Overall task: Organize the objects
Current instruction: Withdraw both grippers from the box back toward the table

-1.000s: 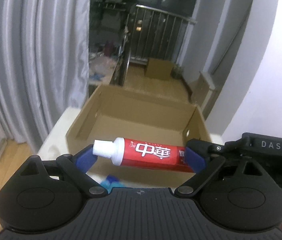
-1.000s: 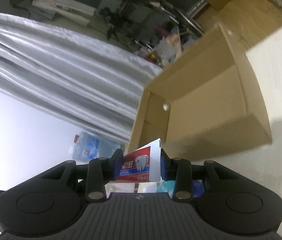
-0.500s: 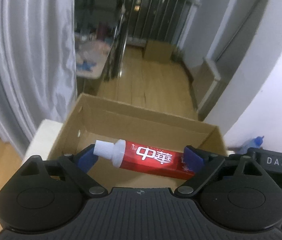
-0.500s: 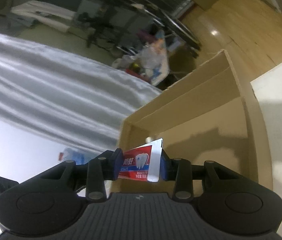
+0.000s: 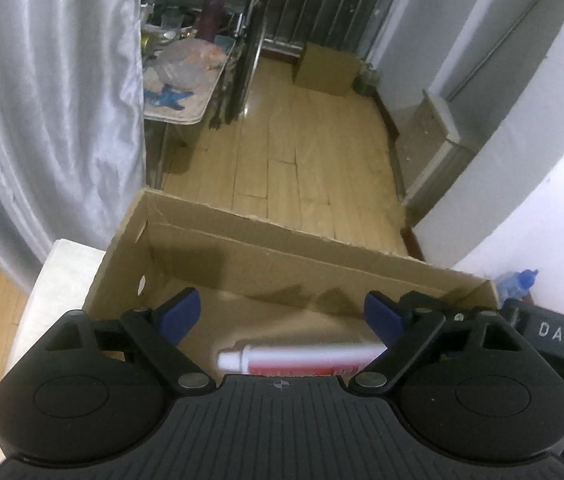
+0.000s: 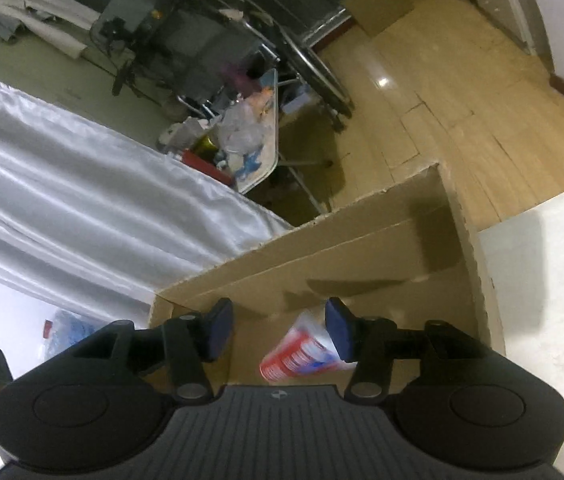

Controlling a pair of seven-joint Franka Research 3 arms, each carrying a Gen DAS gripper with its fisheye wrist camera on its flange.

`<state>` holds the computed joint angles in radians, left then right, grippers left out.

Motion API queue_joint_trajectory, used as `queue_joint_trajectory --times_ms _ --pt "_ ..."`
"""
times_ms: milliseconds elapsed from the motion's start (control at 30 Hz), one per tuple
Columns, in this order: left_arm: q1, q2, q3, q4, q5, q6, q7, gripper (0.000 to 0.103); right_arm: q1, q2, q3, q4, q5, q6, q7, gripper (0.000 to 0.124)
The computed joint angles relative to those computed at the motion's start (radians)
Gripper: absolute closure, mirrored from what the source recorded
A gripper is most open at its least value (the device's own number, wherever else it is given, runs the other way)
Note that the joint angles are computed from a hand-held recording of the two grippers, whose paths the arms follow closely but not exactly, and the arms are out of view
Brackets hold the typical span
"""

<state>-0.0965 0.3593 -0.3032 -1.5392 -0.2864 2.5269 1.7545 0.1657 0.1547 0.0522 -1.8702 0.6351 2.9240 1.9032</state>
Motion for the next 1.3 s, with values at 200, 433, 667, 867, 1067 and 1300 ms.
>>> queue_joint_trajectory --times_ms 200,433,667,867,1067,1300 --pt "0.009 -0.023 -0.009 -0.023 -0.008 0.039 0.031 0.011 0.020 -0.038 -0.028 -0.035 -0.110 0.037 0.083 0.069" --pt "0.027 -0.134 -0.014 -0.131 -0.101 0.113 0.137 0.009 0.021 -0.139 -0.024 -0.109 -0.148 0.040 0.039 0.069" --pt "-0.033 -0.287 0.086 -0.294 0.126 0.145 -0.084 0.009 0.018 -0.112 -0.027 0.034 -0.147 -0.331 -0.181 0.071" --pt "-0.039 -0.476 0.143 -0.510 -0.022 0.152 -0.005 0.009 0.026 0.056 -0.012 0.266 -0.226 -0.600 -0.219 0.077" --pt "-0.098 -0.678 0.242 -0.758 -0.083 0.146 0.093 0.007 0.036 0.196 -0.019 0.422 -0.287 -0.775 -0.153 0.078" --pt "-0.126 -0.806 0.319 -0.936 -0.082 0.162 0.069 0.005 0.031 0.283 -0.024 0.530 -0.297 -0.840 -0.064 0.078"
